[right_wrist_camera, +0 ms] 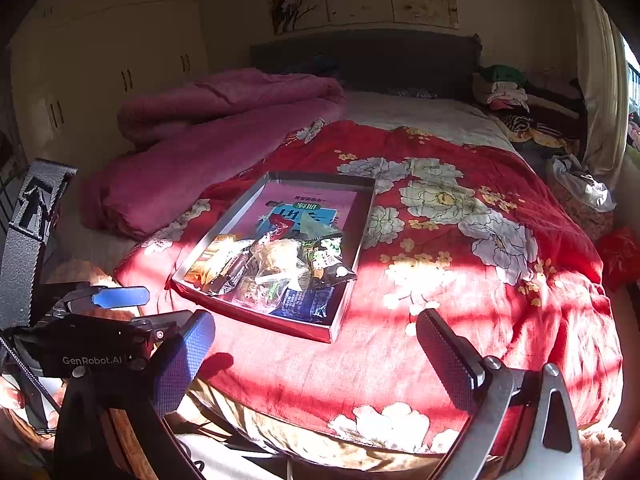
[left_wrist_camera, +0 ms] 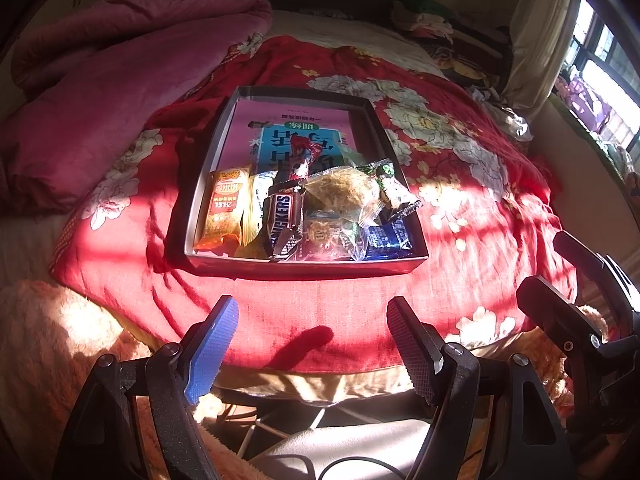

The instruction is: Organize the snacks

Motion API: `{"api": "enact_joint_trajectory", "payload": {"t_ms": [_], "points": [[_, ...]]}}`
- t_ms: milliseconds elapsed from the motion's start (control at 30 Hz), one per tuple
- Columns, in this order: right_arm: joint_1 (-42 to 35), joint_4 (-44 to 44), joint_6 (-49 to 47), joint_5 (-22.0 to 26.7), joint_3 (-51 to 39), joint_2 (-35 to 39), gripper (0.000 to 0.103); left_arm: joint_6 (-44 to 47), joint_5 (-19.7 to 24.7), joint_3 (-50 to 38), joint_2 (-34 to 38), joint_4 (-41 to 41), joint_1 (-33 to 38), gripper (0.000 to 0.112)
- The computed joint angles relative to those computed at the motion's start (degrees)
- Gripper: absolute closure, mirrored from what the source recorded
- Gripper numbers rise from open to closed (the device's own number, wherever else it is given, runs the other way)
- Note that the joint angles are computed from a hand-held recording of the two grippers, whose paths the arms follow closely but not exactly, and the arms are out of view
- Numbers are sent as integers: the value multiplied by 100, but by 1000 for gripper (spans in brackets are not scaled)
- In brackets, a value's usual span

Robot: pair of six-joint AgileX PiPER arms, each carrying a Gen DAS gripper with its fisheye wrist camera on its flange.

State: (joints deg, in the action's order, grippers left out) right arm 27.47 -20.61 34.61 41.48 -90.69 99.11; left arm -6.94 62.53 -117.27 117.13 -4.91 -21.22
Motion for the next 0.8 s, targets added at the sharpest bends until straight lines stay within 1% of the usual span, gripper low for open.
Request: {"api": "enact_joint_trajectory", "payload": {"t_ms": [600,733,800], "points": [[-4,-24,40,-18,44,-5,1,-33,39,-57,29,75,54,34],[-24,-2,23,-29,31,26,1,-268,87,-156,71,295,45,34],[-49,5,26,-52,46,31,1,-190,12,-141,77,130,139,34]]}}
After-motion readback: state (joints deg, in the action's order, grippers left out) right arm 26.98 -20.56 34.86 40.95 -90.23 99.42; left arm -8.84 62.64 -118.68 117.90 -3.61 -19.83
